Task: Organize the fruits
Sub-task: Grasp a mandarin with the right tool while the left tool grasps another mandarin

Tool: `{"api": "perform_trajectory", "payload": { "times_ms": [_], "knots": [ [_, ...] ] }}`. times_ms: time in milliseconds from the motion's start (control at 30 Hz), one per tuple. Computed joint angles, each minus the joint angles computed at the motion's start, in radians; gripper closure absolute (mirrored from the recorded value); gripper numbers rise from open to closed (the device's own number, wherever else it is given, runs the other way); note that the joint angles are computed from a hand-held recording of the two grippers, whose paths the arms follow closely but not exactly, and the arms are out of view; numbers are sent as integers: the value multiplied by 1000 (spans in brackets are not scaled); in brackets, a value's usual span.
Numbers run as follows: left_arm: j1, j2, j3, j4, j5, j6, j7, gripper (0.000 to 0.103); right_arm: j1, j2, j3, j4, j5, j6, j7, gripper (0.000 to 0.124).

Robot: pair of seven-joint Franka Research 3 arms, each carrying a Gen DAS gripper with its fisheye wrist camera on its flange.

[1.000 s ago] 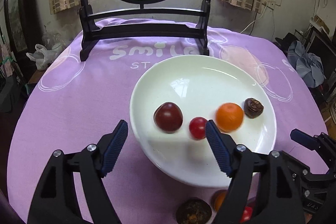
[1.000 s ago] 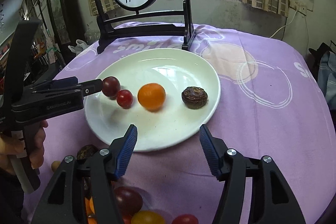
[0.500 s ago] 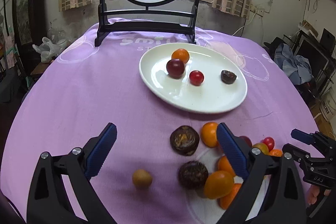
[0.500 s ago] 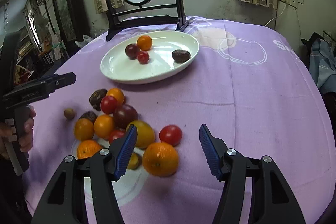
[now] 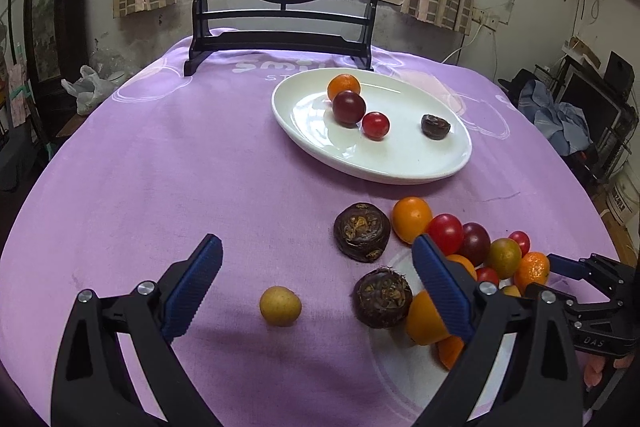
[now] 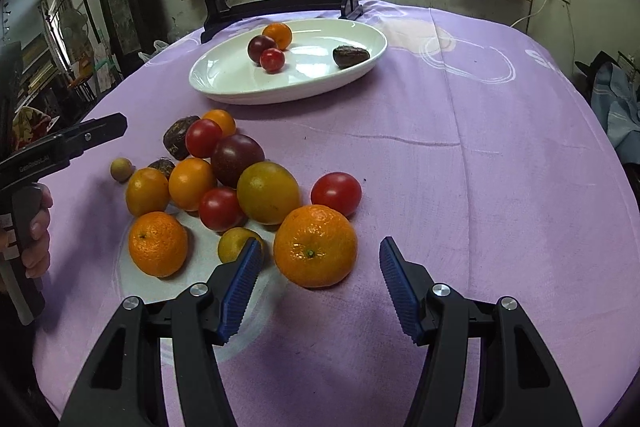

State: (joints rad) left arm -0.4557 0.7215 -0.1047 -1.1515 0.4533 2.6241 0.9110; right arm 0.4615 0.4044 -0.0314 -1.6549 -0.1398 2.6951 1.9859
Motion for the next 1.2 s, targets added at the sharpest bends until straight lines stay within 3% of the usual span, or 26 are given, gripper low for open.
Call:
{"api": "perform_trajectory", "payload": {
  "times_ms": [67,167,367,700,967,1100,1167,1200],
  "knots": [
    [13,0,-18,0,-22,-6,17,10,-12,23,14,30,25,-38,-19,71],
    [27,-9,-35,-17,-51,3,33,10,1,36,0,41,13,-24,-5,80],
    [19,-19,-27,-37,-45,20,33,9,15,18,-21,20,-8,-12,35,81],
    [39,-62,-108,-110,-135,31,146,9,15,-22,-28,-31,-51,40,68,81],
    [-24,-26,-123,-55,-158,-104,205,10,11,-61,-32,-77,-80,85,97,81],
    [-57,12,-112,9,-157,-180,222,29,8,-78,-28,-98,-89,112,96,81],
    [-74,46,-106,68,-161,-235,223,47,5,-86,-22,-108,-87,124,90,81],
    [-86,71,-98,113,-160,-274,220,51,4,-89,-21,-112,-86,130,87,81]
  ]
}}
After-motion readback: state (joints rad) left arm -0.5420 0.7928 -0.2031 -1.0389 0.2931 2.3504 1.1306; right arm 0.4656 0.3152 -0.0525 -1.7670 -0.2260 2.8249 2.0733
